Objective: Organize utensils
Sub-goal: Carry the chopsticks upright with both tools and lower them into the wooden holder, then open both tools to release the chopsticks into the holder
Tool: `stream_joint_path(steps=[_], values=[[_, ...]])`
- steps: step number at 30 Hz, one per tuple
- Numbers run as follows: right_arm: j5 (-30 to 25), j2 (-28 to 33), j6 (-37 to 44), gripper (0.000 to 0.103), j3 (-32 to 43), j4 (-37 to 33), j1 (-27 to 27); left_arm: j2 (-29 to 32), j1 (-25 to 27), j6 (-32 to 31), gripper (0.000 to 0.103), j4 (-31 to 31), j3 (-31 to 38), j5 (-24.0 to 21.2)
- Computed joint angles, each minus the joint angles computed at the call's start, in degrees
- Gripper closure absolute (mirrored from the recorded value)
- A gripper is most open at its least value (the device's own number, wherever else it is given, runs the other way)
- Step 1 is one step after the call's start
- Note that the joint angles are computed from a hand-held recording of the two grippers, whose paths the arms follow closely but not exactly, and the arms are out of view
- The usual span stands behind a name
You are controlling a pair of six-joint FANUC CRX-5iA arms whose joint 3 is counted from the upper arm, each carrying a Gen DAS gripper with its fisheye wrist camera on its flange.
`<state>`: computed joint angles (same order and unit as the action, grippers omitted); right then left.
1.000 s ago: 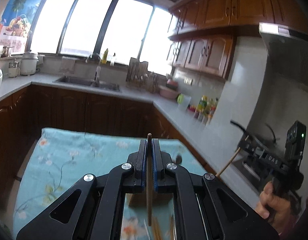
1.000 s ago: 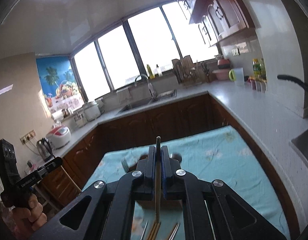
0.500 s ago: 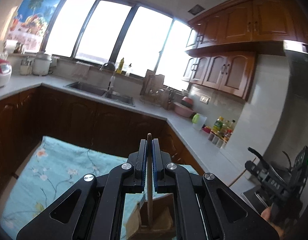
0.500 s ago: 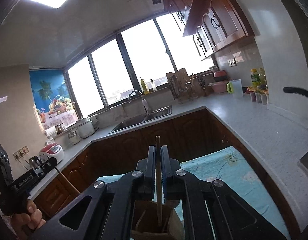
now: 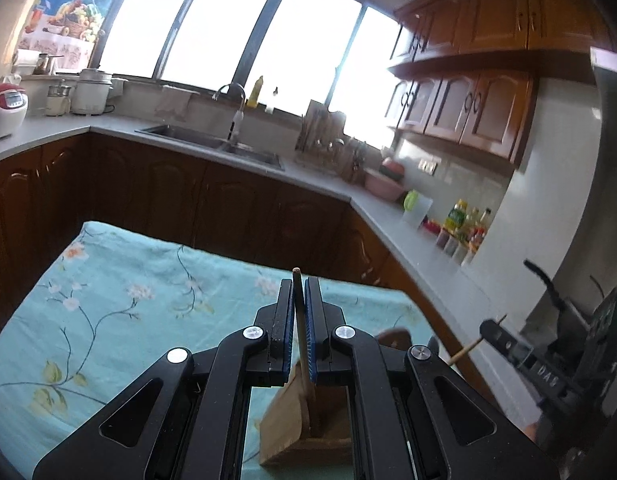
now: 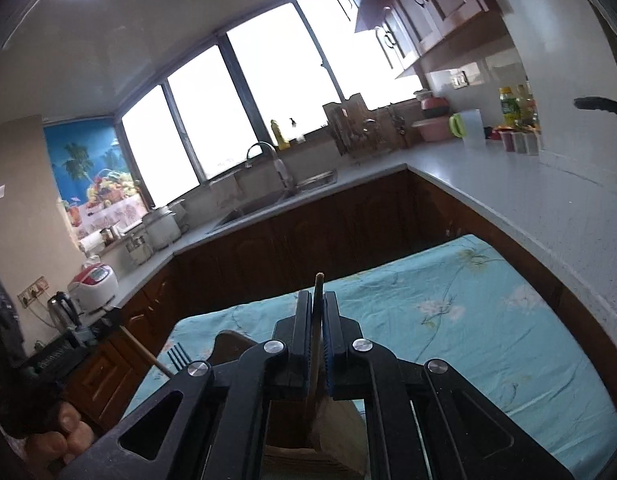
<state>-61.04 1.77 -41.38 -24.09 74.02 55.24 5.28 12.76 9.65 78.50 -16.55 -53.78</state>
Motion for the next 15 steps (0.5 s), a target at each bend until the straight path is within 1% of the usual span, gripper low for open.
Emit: stream_joint_path(steps=[3, 10, 13, 14, 15], values=[[0.1, 0.0, 1.3, 0.098, 0.6, -1.1, -0.1, -0.4, -0.3, -1.1, 0.098, 0.2, -0.5, 0.8], [0.6, 0.2, 2.1, 0.098, 1.1, -2.0, -0.4, -0.8, -0.2, -0.4, 0.098, -1.5, -0.1, 0.7], [1.6, -0.1, 2.1, 0.093, 1.0, -2.3, -0.6, -0.4, 0.2, 1.7, 0.098, -3.3, 0.9, -0.5], [2.0, -0.2, 1.9, 0.092, 0.8, -2.2, -0.8, -0.4, 0.4, 2.2, 0.095, -3.7, 1.2, -0.8], [2.4, -0.5, 1.6, 0.092, 0.6, -2.1, -0.8, -0.3, 0.7, 2.6, 0.089, -4.0, 1.4, -1.0]])
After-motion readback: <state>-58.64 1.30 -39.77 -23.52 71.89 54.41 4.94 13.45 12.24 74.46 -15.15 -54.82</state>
